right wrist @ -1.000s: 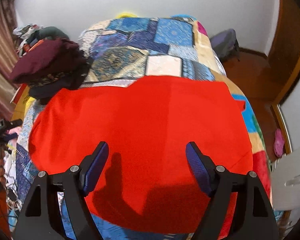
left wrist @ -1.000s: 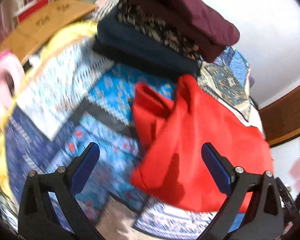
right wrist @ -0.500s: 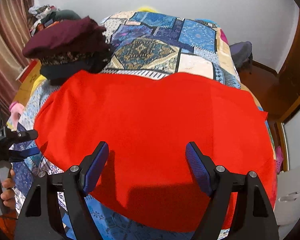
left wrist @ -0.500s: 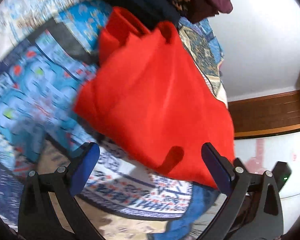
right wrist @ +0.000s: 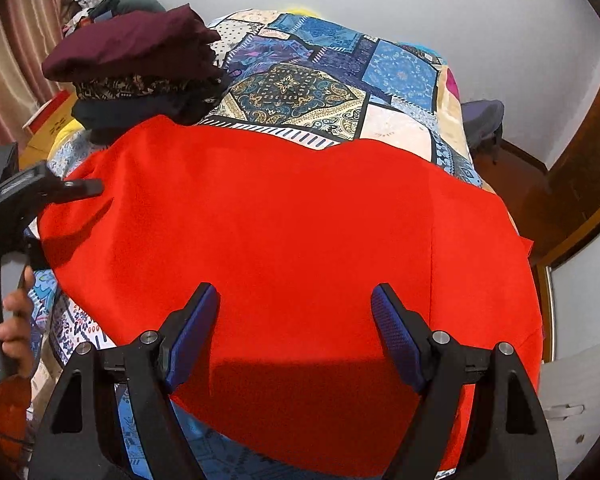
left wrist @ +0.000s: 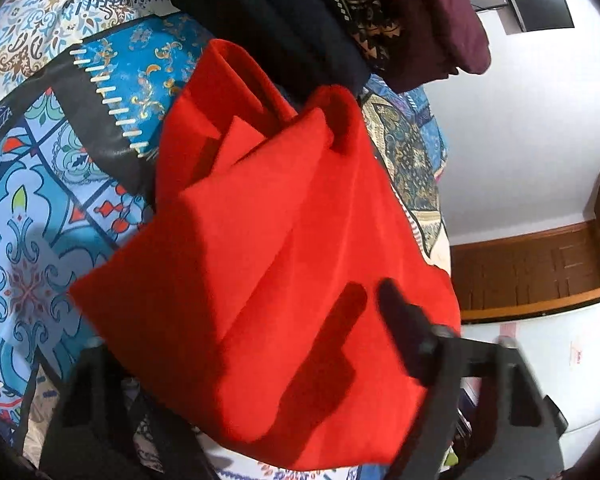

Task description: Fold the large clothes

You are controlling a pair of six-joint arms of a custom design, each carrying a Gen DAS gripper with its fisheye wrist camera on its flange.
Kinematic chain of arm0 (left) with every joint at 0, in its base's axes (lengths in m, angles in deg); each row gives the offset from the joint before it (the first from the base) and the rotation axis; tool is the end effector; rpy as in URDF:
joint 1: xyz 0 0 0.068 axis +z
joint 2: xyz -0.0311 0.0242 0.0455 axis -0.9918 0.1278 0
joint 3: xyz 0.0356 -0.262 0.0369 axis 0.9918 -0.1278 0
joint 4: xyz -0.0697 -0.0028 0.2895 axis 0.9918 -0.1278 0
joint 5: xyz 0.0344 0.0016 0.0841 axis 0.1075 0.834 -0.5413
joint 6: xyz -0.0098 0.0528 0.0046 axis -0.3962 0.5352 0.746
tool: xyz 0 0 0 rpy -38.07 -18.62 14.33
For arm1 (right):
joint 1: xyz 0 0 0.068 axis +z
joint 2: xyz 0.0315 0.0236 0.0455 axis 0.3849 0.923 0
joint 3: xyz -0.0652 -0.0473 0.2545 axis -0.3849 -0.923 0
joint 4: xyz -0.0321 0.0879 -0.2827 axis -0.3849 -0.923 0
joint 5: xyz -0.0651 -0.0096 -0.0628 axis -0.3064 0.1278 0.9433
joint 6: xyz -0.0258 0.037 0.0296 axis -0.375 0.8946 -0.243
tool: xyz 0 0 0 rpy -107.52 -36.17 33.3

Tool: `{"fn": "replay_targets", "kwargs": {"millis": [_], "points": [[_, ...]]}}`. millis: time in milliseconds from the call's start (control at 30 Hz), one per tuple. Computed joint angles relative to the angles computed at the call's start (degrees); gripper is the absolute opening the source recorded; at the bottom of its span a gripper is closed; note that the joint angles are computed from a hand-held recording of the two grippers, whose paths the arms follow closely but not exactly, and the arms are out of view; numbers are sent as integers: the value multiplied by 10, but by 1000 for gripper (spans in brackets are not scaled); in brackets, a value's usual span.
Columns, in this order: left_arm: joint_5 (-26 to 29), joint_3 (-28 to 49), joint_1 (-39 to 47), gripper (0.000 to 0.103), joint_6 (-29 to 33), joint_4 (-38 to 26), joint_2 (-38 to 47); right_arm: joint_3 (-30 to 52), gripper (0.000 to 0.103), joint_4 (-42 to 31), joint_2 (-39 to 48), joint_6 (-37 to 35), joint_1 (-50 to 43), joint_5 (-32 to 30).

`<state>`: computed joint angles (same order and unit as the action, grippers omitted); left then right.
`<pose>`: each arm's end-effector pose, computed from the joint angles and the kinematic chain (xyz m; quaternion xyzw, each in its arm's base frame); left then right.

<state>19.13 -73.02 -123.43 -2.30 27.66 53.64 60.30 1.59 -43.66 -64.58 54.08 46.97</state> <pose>0.1693 -0.1391 0.1048 -0.3726 0.8311 -0.3332 0.2439 0.1432 0.0846 0.1854 -0.2367 0.9235 0.0528 0.2972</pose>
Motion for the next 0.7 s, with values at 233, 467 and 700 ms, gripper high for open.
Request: {"fn": "replay_targets", "kwargs": {"millis": [233,467,700], "points": [[-81,12,-32,16,21,-133,-109,24,76,9,38,-2,7,-4],[-211,97,-106,13,52,-319,-236,58,76,25,89,33,59,-17],[-351,245,-202,12,75,-419,-155,74,76,70,175,45,129,-69]]}}
